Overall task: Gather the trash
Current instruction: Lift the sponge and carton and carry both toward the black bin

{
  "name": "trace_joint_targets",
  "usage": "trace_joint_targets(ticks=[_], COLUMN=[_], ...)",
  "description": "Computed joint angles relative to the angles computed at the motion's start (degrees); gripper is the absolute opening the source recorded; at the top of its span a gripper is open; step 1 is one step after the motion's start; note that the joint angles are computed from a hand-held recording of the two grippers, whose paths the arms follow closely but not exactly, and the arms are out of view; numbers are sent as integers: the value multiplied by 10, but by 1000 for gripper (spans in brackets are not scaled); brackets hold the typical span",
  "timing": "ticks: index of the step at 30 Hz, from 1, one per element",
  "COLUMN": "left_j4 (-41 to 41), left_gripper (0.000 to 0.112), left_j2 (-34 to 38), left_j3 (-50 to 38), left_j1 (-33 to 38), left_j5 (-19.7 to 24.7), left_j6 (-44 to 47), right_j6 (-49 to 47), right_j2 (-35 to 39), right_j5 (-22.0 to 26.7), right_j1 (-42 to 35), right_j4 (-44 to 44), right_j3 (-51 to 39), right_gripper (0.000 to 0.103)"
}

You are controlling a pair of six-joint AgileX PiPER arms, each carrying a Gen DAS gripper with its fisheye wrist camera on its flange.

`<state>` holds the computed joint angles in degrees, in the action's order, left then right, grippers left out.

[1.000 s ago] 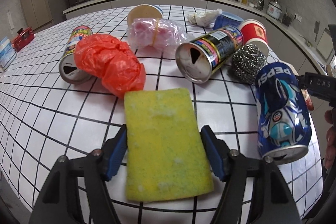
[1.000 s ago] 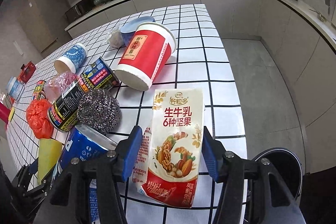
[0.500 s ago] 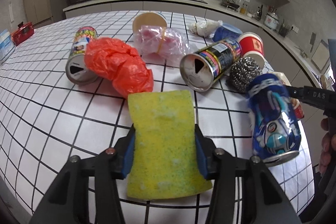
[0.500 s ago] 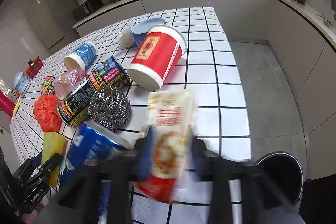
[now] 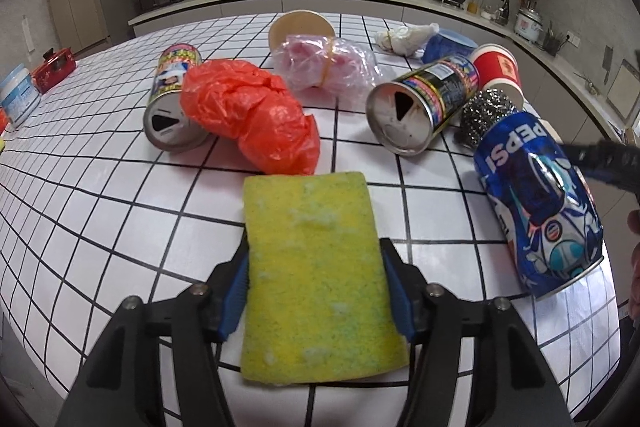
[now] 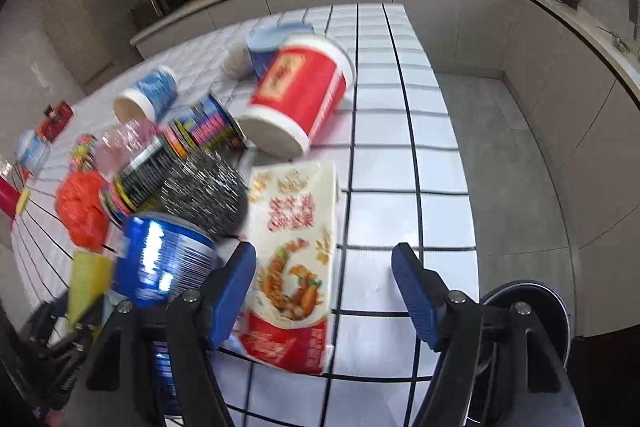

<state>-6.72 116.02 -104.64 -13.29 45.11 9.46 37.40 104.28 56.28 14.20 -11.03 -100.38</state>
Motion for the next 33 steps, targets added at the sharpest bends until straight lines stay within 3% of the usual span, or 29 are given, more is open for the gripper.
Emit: trace_joint_targets(ticks=[5,7,12,14,21,33], left_j4=[-10,-12,-14,-14,-69,-116], left_gripper=[63,63,63,62,44,44], left_j2=[-5,-5,-5,-3,-10,-58], left_j3=[9,10,8,7,17,19], left_j1=[5,6,11,10,17,22], left_j5=[-4,-3,0,-2,-15,-23], left_j6=[13,18,23,21,71,98], right_j6=[-44,-53,-45,-34,-29,17], right_j2=[39,46,99,87,32,-67], right_j5=[58,53,122,104,46,18], right_j1=[8,6,60,64,47,44], right_j4=[26,59,-49,-59,-28,-45], right_j3=[-57,-55,-126,-104,-29,41], right_gripper=[72,72,69,63,62,62])
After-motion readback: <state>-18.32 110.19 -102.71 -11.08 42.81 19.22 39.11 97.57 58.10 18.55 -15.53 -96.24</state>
